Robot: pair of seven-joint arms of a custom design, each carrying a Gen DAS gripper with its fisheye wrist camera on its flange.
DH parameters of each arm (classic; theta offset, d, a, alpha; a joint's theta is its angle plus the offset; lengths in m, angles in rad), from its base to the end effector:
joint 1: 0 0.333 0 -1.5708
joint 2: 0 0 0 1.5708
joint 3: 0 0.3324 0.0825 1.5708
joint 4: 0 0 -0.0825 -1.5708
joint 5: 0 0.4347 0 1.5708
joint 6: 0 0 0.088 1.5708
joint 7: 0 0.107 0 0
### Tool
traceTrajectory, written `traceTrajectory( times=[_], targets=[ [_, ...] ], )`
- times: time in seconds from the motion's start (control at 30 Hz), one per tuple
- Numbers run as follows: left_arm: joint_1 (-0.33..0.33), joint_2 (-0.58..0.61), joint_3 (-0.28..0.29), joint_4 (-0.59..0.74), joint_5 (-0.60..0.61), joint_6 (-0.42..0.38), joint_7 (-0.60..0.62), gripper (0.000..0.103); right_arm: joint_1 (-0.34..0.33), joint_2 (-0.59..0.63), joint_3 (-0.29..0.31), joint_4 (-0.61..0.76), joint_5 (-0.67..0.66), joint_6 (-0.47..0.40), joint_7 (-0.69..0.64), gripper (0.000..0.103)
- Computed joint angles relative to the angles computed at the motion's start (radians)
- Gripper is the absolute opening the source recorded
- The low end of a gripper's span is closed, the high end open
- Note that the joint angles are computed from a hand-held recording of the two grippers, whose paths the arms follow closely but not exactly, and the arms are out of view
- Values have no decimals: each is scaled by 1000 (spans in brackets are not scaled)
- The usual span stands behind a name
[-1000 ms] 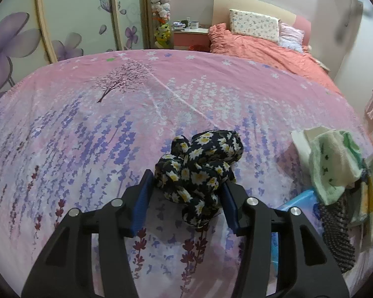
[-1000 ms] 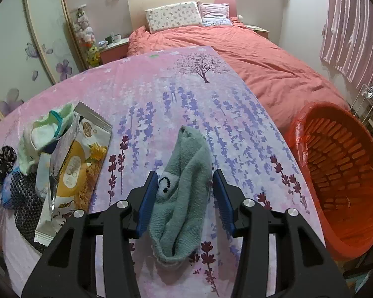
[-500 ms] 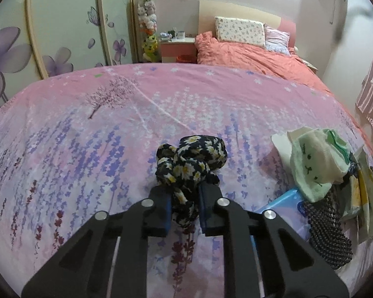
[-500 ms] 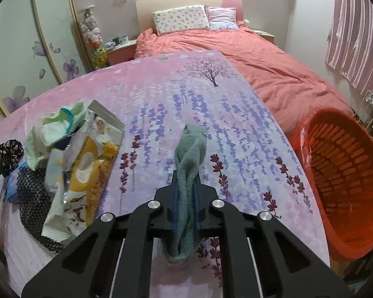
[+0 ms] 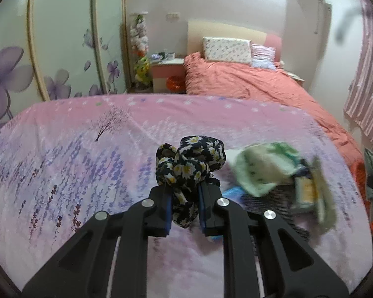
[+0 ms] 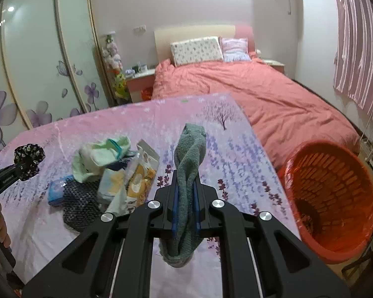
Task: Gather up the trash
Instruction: 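Lift the green sock and floral scrunchie and carry both over the orange basket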
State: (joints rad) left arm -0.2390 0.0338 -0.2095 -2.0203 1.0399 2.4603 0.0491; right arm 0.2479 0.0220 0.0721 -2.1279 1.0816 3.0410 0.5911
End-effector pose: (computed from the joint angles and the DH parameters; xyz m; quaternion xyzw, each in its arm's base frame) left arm 0.5765 -0.2772 0.4700 -0.7478 0.5140 -0.2486 0.3389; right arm 0.6052 0.1289 0.4617 -0.7068 0.5407 -0.2136 0.4031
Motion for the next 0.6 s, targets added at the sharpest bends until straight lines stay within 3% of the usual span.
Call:
traceTrajectory(
  times=[0.23, 0.6],
  targets=[
    [-38, 5, -26, 61, 25, -16, 16, 17, 18, -65, -21, -21, 210, 18, -214, 10],
    [-112, 84, -33, 189, 29, -16, 73, 17, 24, -114, -61, -37, 388, 31, -375, 10]
  ],
)
